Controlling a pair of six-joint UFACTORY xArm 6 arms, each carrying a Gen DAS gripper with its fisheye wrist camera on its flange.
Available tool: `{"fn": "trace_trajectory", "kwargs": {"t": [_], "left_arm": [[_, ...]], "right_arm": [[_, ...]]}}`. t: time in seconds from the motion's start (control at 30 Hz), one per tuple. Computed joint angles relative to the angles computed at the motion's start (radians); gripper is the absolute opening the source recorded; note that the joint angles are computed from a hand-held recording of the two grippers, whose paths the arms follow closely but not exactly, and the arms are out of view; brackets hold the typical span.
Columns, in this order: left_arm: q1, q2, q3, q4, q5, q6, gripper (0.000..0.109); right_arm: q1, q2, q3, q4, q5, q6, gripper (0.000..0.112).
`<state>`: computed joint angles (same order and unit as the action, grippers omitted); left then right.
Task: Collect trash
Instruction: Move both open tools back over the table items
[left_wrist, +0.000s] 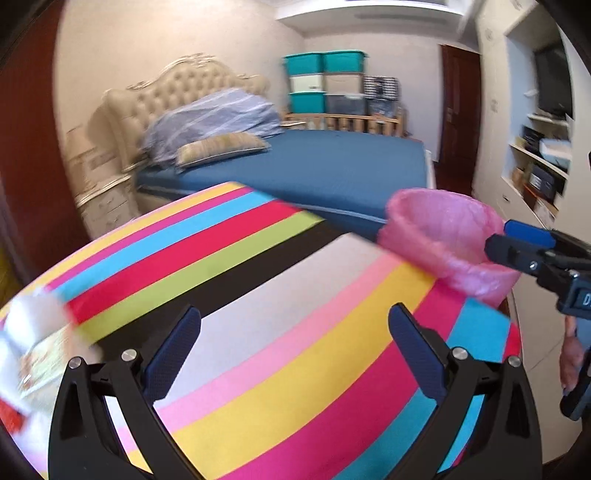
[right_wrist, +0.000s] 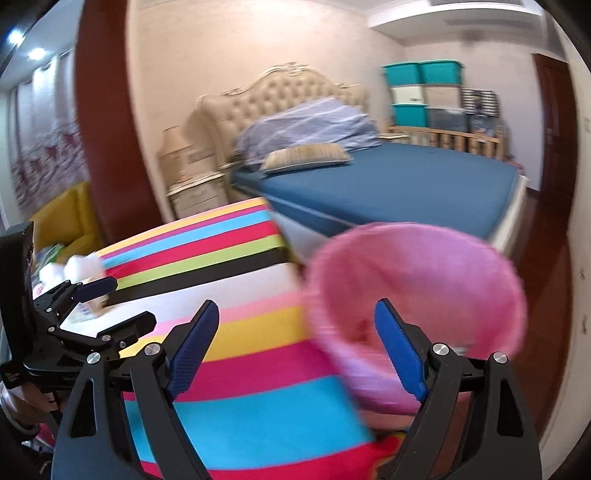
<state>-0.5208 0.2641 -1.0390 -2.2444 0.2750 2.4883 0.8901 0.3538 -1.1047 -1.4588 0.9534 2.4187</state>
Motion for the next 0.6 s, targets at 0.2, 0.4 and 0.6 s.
{"fn": "trace_trajectory", "kwargs": {"t": [0.2,0.4,0.6], "left_arm": [[0.211,-0.116,0.139,0.005,0.058,0.069,0.098],[0.438,-0.132,0.156,0.01,0.048,0.071,0.098],[0.593,-0.051,0.05,0.026,-0.007,0.014,0.098]], "right_arm": [[-0.027,0.207,-0.307,0.011,-0.135,-0.188,0.082],[-0.038,0.496,-0.732,0.172,-0.245,-0.533,0.082],[-0.047,0.77,-1.163,0.452,-0.247,-0.953,0.084]]}}
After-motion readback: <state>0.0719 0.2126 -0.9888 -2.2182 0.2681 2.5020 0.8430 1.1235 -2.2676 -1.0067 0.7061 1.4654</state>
